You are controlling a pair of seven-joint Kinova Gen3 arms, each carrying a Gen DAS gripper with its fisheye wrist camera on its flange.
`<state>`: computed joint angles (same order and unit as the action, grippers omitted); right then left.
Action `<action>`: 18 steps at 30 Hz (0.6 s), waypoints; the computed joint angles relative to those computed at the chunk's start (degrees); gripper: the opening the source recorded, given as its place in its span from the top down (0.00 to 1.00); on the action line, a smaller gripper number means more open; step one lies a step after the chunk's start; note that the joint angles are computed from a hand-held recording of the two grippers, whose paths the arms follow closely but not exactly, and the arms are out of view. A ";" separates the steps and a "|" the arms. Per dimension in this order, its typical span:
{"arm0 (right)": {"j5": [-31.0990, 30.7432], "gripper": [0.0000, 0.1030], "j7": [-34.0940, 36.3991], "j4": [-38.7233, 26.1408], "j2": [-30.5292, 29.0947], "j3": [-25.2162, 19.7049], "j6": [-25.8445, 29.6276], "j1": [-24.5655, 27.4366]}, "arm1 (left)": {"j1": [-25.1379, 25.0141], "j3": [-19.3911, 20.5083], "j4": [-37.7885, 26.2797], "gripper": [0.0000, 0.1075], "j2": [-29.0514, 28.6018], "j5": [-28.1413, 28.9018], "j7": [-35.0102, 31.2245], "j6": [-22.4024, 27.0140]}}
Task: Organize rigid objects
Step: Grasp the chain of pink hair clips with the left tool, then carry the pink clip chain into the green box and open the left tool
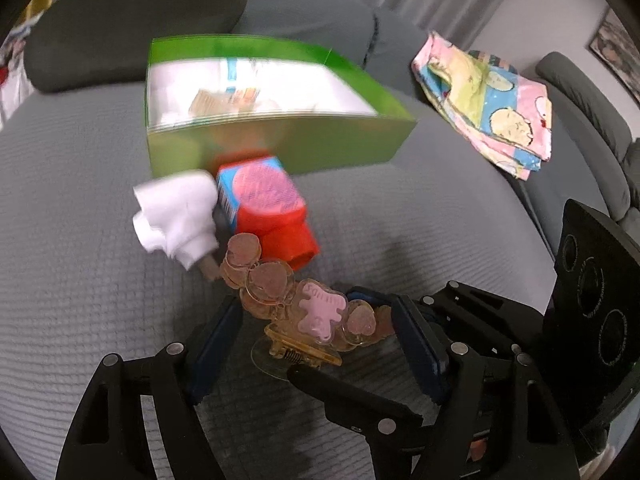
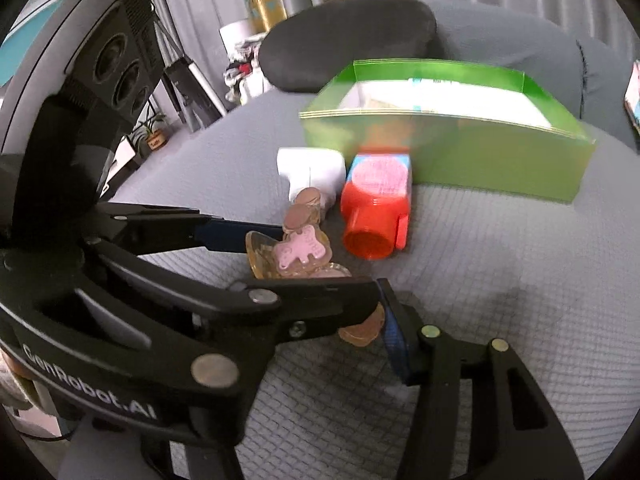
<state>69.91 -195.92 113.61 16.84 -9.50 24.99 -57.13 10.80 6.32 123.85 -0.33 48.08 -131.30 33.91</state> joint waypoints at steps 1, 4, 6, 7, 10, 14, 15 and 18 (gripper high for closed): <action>0.44 0.47 -0.19 -0.17 -0.41 0.10 0.84 -0.38 | 0.06 0.04 -0.23 0.28 -0.73 -0.25 0.02 -0.02; 1.57 0.47 0.06 -0.97 -1.43 -0.35 3.34 -0.52 | 0.45 -0.24 -1.44 0.28 -2.24 -0.81 -0.11 0.02; 2.13 0.47 0.58 -1.59 -1.81 -0.87 4.31 0.15 | 0.77 -0.45 -2.75 0.28 -2.64 -1.46 0.01 0.04; 2.40 0.47 1.11 -2.02 -1.93 -0.98 4.44 0.77 | 1.02 -0.30 -3.82 0.28 -2.47 -2.09 0.70 -0.16; 1.93 0.47 4.09 -3.61 -2.38 -1.31 4.90 2.64 | 1.26 -0.36 -6.84 0.28 -1.49 -2.97 1.09 -0.08; 0.72 0.47 8.61 -6.19 -2.37 -0.77 4.43 5.09 | 1.19 0.21 -10.86 0.28 0.42 -4.01 1.44 -0.69; 0.52 0.47 9.61 -6.89 -2.26 -0.42 3.96 5.74 | 1.09 0.37 -11.73 0.28 0.90 -4.08 1.33 -0.97; -0.20 0.47 12.37 -8.33 -2.32 0.74 1.79 7.77 | 0.47 0.87 -15.31 0.28 3.27 -4.66 1.67 -1.04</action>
